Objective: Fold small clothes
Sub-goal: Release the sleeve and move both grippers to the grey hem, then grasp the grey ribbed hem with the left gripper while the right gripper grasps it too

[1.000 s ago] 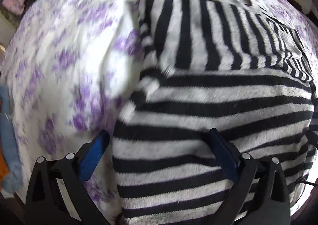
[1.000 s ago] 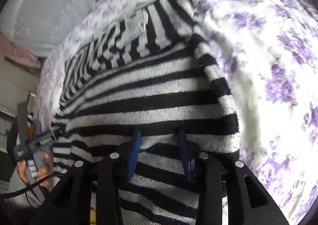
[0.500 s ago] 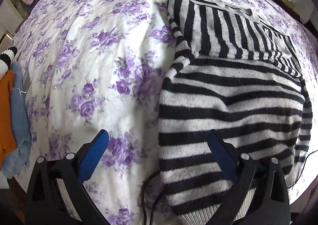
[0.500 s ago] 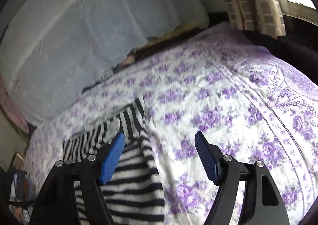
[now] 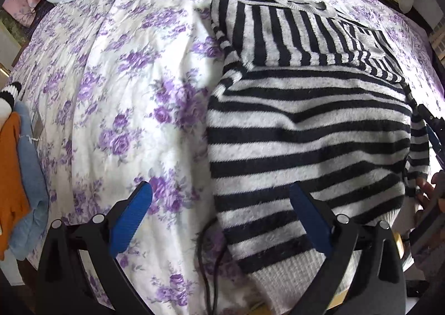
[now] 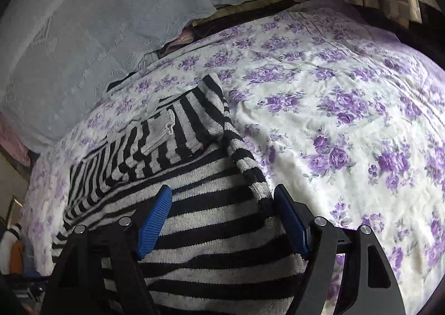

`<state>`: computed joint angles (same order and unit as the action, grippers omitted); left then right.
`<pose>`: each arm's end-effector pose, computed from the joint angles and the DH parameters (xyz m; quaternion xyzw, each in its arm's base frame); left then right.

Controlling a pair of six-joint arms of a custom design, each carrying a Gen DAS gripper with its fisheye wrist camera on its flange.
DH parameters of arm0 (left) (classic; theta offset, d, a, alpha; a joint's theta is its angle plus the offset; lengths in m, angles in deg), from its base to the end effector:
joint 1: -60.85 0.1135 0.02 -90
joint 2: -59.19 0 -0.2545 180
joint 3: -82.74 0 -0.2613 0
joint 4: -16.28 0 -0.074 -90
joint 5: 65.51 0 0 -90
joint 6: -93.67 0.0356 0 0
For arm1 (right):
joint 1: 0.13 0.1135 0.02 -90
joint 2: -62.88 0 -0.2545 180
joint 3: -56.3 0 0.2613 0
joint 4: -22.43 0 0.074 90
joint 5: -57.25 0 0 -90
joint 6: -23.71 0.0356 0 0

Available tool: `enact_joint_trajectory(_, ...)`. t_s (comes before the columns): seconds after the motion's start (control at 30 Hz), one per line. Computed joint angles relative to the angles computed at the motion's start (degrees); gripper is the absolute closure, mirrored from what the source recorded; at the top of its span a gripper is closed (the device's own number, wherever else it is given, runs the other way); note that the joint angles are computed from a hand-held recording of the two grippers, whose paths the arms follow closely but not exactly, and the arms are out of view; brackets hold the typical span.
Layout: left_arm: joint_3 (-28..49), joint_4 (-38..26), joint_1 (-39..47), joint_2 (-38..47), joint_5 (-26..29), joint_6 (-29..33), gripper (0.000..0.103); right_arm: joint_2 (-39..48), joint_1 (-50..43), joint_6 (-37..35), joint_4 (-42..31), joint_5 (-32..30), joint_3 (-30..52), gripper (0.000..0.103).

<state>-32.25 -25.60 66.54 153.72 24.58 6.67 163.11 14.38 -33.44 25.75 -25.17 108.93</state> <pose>0.3010 0.0299 0.1346 -0.0230 0.9866 0.0115 0.1612 0.3106 0.0755 0.0947 0.1719 0.9036 0.0999 0.3795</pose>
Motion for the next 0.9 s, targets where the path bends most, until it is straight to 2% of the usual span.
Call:
enact_joint_trajectory(0.1,-0.95,-1.31,3.01,-1.12,4.81,2.74,0.006,-6.56,-1.55,-1.46,-5.72,-6.55,-2.3,0.028)
enact_joint_trajectory(0.17,-1.47,-2.4,4.08,-1.03,7.82,4.81,0.006,-13.65,-2.65,-1.92,-8.94,-7.25,-6.48,0.028)
enact_joint_trajectory(0.27,-3.43,-3.09,3.39,-0.73,11.98,7.79,0.007,-22.82,-5.77,-3.04,-18.99,-7.88,-11.34,0.028)
enact_joint_trajectory(0.33,-5.31,-1.16,2.61,-1.63,13.96,8.25,0.007,-27.03,-9.07,-3.22,-22.66,-11.05,-15.66,0.028)
enact_joint_trajectory(0.43,-4.03,-0.52,2.47,0.74,16.29,6.47,0.007,-31.9,-14.19,-1.05,-22.07,-18.45,-22.56,0.028)
enact_joint_trajectory(0.53,-3.61,0.76,2.34,0.91,18.61,2.33,0.009,-30.28,-17.2,-3.0,-20.64,-24.19,-22.04,0.028)
enact_joint_trajectory(0.6,-3.19,1.54,2.22,1.85,20.16,-0.03,0.011,-24.38,-17.19,-6.79,-20.53,-28.21,-17.86,0.028)
enact_joint_trajectory(0.63,-2.64,1.51,2.08,3.11,20.96,-1.24,0.018,-20.82,-16.63,-8.32,-20.17,-29.7,-15.83,0.028)
enact_joint_trajectory(0.67,-2.14,1.35,1.85,4.06,20.74,-1.9,0.021,-18.41,-15.96,-9.03,-20.05,-30.42,-14.41,0.028)
enact_joint_trajectory(0.77,-2.8,2.07,0.73,3.52,17.56,-2.46,0.035,-13.81,-12.6,-11.08,-21.13,-28.49,-11.05,0.038)
enact_joint_trajectory(0.8,-3.19,2.1,0.92,2.94,17.49,-2.53,0.041,-13.65,-12.65,-12.4,-21.37,-29.89,-10.78,0.061)
enact_joint_trajectory(0.83,-3.68,2.11,1.37,2.24,17.88,-2.65,0.05,-12.5,-13.03,-13.39,-22.17,-32.24,-9.97,0.072)
enact_joint_trajectory(0.87,-4.08,1.87,2.04,1.37,18.59,-2.9,0.054,-11.66,-12.91,-13.45,-22.55,-32.69,-9.58,0.078)
enact_joint_trajectory(0.9,-4.46,1.64,2.71,0.53,19.51,-2.93,0.056,-11.22,-12.89,-13.51,-22.09,-33.19,-9.52,0.078)
